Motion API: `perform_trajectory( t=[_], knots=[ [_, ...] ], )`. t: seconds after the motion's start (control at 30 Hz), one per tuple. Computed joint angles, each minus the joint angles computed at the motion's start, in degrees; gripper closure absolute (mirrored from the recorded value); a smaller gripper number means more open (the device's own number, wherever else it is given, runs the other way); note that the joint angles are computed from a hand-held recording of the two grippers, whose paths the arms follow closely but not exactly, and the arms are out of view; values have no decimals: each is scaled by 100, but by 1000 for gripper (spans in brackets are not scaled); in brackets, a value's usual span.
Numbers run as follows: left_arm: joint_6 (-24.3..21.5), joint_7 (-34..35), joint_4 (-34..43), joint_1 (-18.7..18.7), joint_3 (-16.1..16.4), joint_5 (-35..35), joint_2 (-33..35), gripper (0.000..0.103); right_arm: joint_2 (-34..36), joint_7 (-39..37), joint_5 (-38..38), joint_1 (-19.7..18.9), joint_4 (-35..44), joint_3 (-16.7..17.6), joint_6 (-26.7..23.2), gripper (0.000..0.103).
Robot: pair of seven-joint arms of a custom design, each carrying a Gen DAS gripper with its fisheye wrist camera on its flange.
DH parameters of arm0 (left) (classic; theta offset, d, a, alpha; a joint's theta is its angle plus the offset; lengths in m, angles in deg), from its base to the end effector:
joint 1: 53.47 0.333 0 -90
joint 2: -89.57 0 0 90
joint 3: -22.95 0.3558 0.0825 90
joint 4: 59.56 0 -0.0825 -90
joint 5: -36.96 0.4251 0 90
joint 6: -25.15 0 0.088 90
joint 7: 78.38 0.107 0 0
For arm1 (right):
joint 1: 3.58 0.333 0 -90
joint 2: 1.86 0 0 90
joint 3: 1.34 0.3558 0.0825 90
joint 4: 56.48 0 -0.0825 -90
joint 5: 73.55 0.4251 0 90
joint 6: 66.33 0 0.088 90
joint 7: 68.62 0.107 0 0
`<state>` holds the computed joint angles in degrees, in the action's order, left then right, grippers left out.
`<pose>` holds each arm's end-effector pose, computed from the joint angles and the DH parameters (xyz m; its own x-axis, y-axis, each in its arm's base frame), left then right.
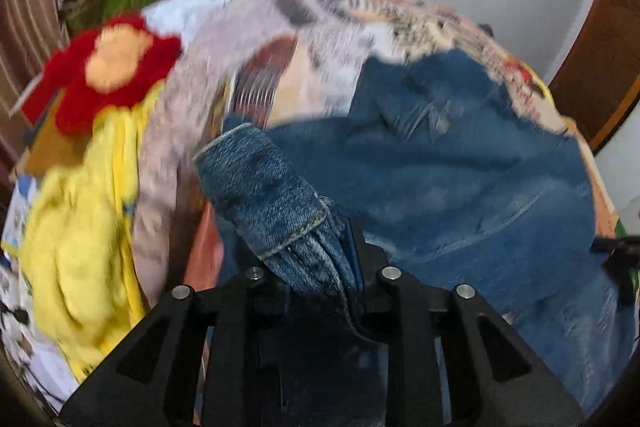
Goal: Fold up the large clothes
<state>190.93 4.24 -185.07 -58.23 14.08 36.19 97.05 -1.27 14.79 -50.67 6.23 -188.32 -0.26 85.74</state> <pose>0.6102 -0.1448 0.4042 -0.1179 -0.9880 0.0993 -0.8441 0.0471 -0.5341 0.5647 0.0977 0.3892 0.0253 -0.9672 -0.2526 -0.9471 0.0577 -0.3158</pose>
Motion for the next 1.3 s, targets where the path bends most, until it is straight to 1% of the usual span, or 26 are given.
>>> perform_trajectory(
  t=[0.07, 0.1, 0.13, 0.17, 0.2, 0.23, 0.27, 0.3, 0.37, 0.43, 0.57, 0.63, 0.7, 0.8, 0.87, 0.93, 0.97, 1.03, 1.07, 1.1, 1.13, 1.17, 1.2, 1.23, 1.27, 1.3],
  knots=[
    [-68, 54, -166, 36, -19, -117, -24, 71, -6, 23, -19, 1, -19, 3, 23, 91],
    [-125, 71, -226, 48, -33, -190, -33, 70, 2, 41, -31, 2, -17, 3, 26, 91],
    [-164, 157, -299, 86, -70, -358, -46, 67, 5, 48, -33, 1, -17, 4, 28, 91],
    [-149, 104, -395, 81, -46, -366, -67, 60, 5, 65, -48, 4, -20, 6, 32, 91],
    [-99, -116, -485, 30, 47, -143, -89, 56, 11, 91, -79, 6, -15, 8, 34, 91],
    [-68, -447, -568, -43, 161, 196, -126, 49, 15, 103, -95, 6, -13, 9, 34, 91],
    [-39, -563, -648, -37, 185, 293, -178, 45, 15, 111, -108, 6, -12, 9, 33, 91],
    [8, -523, -727, 11, 153, 201, -230, 44, 16, 112, -113, 6, -13, 10, 38, 91],
    [-25, -489, -844, 76, 128, 78, -360, 38, 19, 106, -113, 3, -7, 9, 30, 91],
    [-42, -524, -949, 116, 144, 101, -507, 36, 19, 140, -183, 1, 15, 6, -16, 91],
    [-108, -265, -1064, 210, 170, -6, -804, 34, 21, 354, -575, -4, 137, -5, -233, 91],
    [-154, -645, -1017, 285, 193, 533, -869, 34, -14, 432, -779, -8, 192, -11, -303, 91],
    [-189, -860, -908, 352, 211, 878, -893, 33, -81, 485, -952, -9, 204, -14, -200, 91],
    [-186, -976, -666, 407, 233, 1001, -793, 31, -94, 628, -1189, -25, 324, -32, 38, 91],
    [-164, -742, -522, 397, 224, 719, -673, 30, 18, 810, -1385, -38, 503, -40, 101, 91],
    [-182, -207, -411, 371, 166, 190, -525, 27, 242, 1009, -1665, -41, 732, -50, 81, 91],
    [-271, -162, -323, 344, 155, 210, -406, 27, 368, 1161, -1866, -33, 840, -64, 22, 91],
    [-475, -417, -164, 235, 200, 660, -165, 27, 680, 1570, -2477, 27, 1082, -128, -276, 91],
    [-556, -525, -131, 188, 229, 847, -96, 27, 778, 1676, -2686, 51, 1117, -150, -330, 91],
    [-642, -638, -107, 141, 259, 1035, -24, 27, 838, 1770, -2937, 78, 1055, -185, -210, 91],
    [-670, -630, -114, 133, 251, 1063, 38, 26, 802, 1752, -3026, 67, 901, -189, 24, 91],
    [-601, -586, -167, 145, 231, 1010, 79, 23, 753, 1704, -3102, 52, 756, -190, 273, 90],
    [-520, -639, -221, 134, 250, 1046, 89, 20, 686, 1835, -3412, 92, 614, -249, 467, 89],
    [-436, -829, -288, 86, 316, 1218, 99, 13, 653, 2011, -3720, 128, 556, -305, 502, 87],
    [-471, -885, -309, 74, 331, 1280, 101, 8, 615, 2198, -4026, 153, 494, -356, 542, 71],
    [-497, -828, -350, 100, 308, 1232, 89, 7, 567, 2619, -4560, 214, 433, -453, 564, 41]
  ],
)
